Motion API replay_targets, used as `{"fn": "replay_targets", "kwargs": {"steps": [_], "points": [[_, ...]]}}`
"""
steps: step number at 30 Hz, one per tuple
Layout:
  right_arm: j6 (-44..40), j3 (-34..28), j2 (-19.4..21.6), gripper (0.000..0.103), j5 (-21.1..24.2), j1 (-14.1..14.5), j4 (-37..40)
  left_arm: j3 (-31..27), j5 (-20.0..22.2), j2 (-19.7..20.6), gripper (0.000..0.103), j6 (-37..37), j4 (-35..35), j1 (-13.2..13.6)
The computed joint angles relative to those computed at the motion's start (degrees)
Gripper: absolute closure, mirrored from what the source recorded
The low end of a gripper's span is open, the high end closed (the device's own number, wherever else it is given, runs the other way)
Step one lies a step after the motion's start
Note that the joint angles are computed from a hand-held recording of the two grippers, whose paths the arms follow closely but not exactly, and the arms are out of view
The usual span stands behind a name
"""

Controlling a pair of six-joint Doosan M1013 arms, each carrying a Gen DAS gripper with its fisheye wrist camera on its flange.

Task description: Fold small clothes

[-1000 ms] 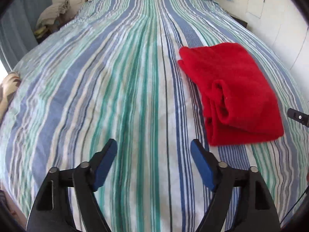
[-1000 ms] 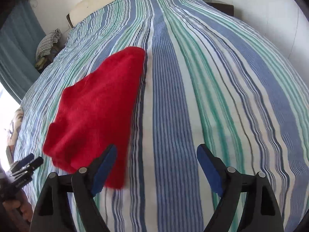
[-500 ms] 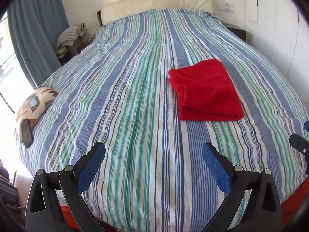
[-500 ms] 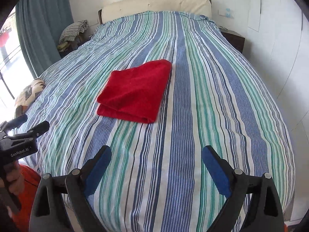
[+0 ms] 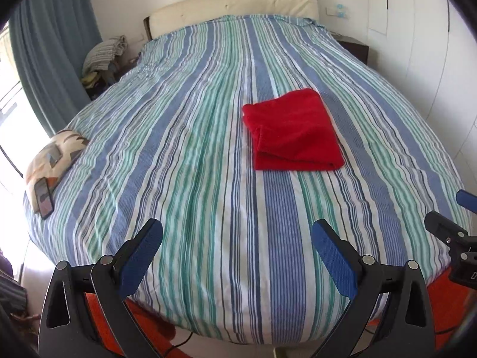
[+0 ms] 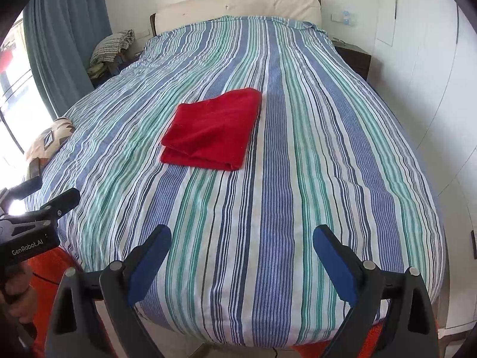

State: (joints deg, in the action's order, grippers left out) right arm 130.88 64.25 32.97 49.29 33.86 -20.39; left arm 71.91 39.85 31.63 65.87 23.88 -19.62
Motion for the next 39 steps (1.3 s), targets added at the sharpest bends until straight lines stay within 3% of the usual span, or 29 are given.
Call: {"fn": "replay_targets", "kwargs": {"steps": [28, 39], "points": [[-5.2, -1.1, -0.6, 0.006, 2.6, 0.8, 5.2, 1.6, 5.6, -0.9, 0.002, -0.7, 4.1, -0.4], [-5.8, 0.1, -2.8, 0.006, 4.0, 2.7, 4.2, 4.5, 3.3, -4.2, 0.002, 3.8, -2.3, 0.6]]}}
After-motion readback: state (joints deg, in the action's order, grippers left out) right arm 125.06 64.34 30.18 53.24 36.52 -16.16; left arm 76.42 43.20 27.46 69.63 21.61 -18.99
